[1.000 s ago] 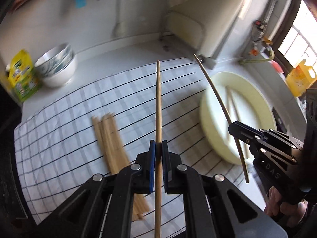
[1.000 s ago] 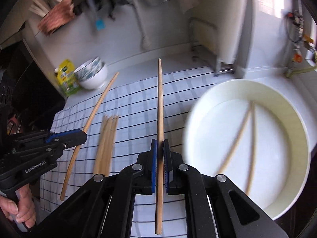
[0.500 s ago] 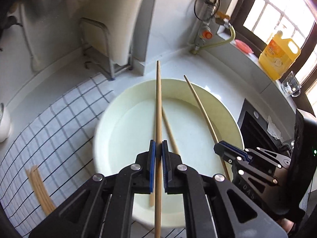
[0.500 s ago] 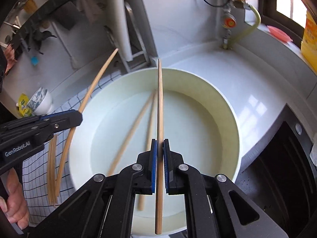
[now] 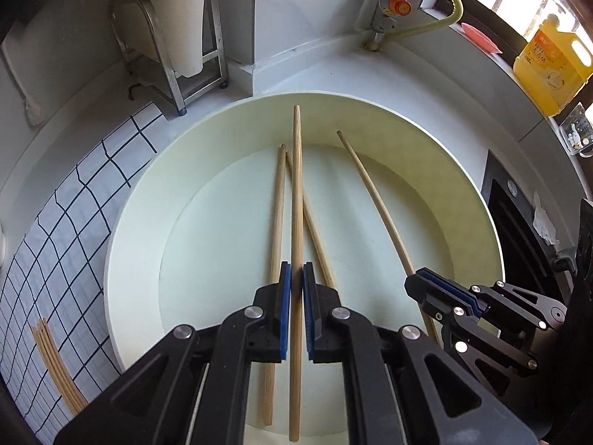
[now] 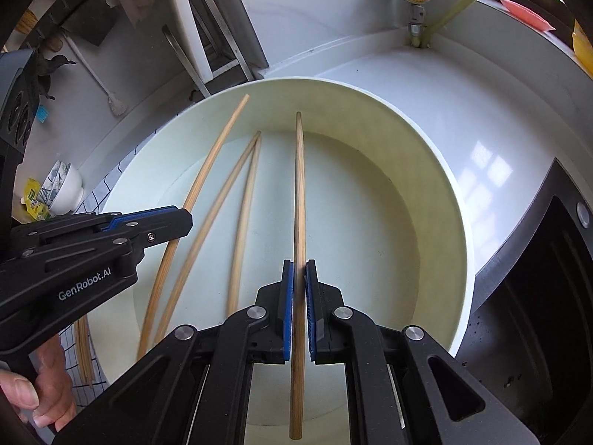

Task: Organize utensils
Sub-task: 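Open the left tool to drop its chopstick while the right tool releases its own, then move both open tools back over the chopstick pile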

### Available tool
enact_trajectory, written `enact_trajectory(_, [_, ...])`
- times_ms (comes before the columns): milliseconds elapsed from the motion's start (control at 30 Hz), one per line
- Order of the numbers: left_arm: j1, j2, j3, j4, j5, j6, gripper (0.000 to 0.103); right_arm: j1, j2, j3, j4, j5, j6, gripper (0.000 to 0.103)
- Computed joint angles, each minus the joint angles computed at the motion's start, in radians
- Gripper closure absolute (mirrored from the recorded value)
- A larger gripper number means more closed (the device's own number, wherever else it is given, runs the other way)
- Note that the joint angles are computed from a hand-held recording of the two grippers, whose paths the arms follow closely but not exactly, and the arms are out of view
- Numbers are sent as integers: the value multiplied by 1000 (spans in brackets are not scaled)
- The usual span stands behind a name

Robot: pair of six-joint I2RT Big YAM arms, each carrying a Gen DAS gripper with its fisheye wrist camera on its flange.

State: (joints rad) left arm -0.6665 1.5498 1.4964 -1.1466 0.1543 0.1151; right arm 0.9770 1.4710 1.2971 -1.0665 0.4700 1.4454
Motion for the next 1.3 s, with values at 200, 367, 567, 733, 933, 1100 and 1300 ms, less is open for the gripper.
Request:
enact_trajectory(200, [6, -25, -9, 17, -42, -24, 55, 13, -10, 11, -32, 46, 16, 78])
enact_trajectory(367, [28, -63, -24, 22, -57, -37, 49, 26, -8, 33, -61, 69, 17, 76])
enact_trajectory(567, [63, -117, -51, 22, -53, -39, 47, 51, 18, 88, -100, 79, 13, 75])
enact_trajectory(733, [106, -173, -74, 15, -37, -30, 46, 76, 53, 166, -152, 102, 4, 74])
enact_trajectory(933, [175, -246, -102, 11, -18, 5, 42, 113, 116, 286, -218, 136, -5, 72])
enact_trajectory(1100, [261, -298, -129, -3, 8, 40, 38, 136, 196, 414, -256, 142, -43, 71])
enact_trajectory(1300, [398, -345, -165, -20, 50, 86, 37, 149, 316, 591, -291, 132, -123, 66])
